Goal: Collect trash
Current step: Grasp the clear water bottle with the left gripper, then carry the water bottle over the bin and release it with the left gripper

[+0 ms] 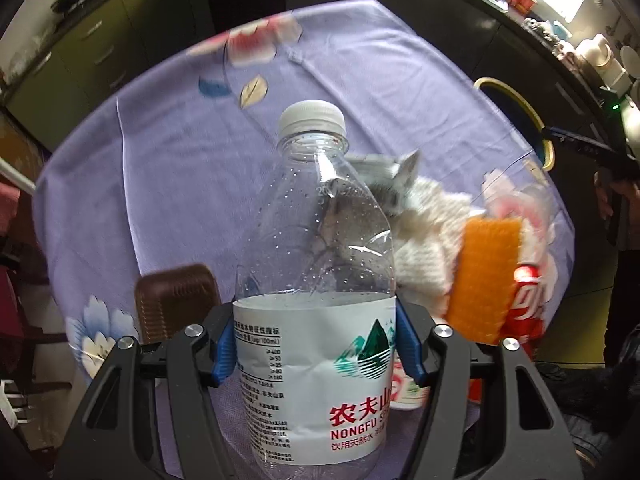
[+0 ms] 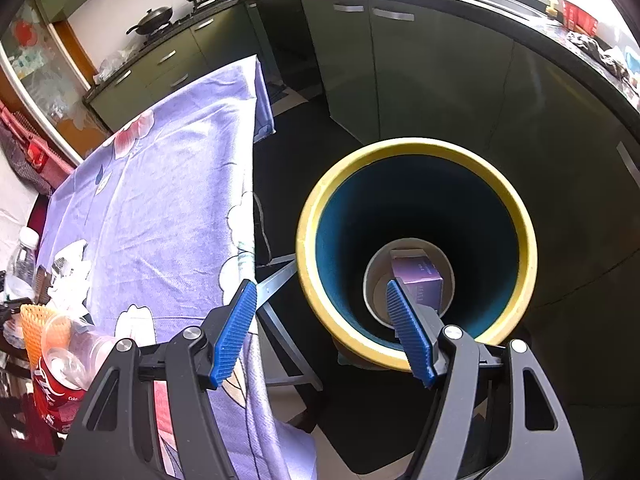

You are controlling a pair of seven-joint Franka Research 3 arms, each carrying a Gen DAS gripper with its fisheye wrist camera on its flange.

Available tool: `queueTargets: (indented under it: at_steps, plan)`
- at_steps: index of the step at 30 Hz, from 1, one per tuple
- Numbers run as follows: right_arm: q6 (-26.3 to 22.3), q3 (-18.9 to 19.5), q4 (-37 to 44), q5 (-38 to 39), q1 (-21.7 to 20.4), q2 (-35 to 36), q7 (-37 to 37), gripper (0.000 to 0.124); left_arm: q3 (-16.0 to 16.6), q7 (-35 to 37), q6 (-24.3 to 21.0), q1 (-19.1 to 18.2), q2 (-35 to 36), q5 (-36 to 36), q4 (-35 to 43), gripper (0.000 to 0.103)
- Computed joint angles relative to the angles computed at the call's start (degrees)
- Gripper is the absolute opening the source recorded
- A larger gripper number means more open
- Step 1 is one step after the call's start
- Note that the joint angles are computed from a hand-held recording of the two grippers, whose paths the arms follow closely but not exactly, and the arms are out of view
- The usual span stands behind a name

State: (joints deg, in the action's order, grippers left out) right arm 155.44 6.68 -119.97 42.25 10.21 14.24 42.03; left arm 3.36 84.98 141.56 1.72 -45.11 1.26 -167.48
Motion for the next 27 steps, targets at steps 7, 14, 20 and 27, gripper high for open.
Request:
queueTargets:
  at_steps: [7, 14, 20, 27]
  plan:
    - [1.17, -0.81, -2.41, 4.47, -2.09, -2.47, -2.40, 0.068, -0.85, 3.33, 1.93, -5.52, 7.24, -1.60, 8.97, 0.061]
    - [1.91, -2.71, -4.52, 9.47, -4.57, -4.47, -6.00, 0.068, -2.62, 12.89, 5.62, -13.86, 26.93, -9.34, 26.36, 0.061]
    - [1.29, -4.22, -5.79, 12.39, -6.41, -4.88, -7.73, 0.068, -7.58, 21.56, 2.77, -15.09, 47.41, -16.51, 47.52, 0.061]
    - [0.42, -5.40, -6.10, 12.69, -8.16, -4.05, -6.33, 0.068, -13.15, 18.98, -0.76, -13.84, 68.21, -10.84, 69.01, 0.061]
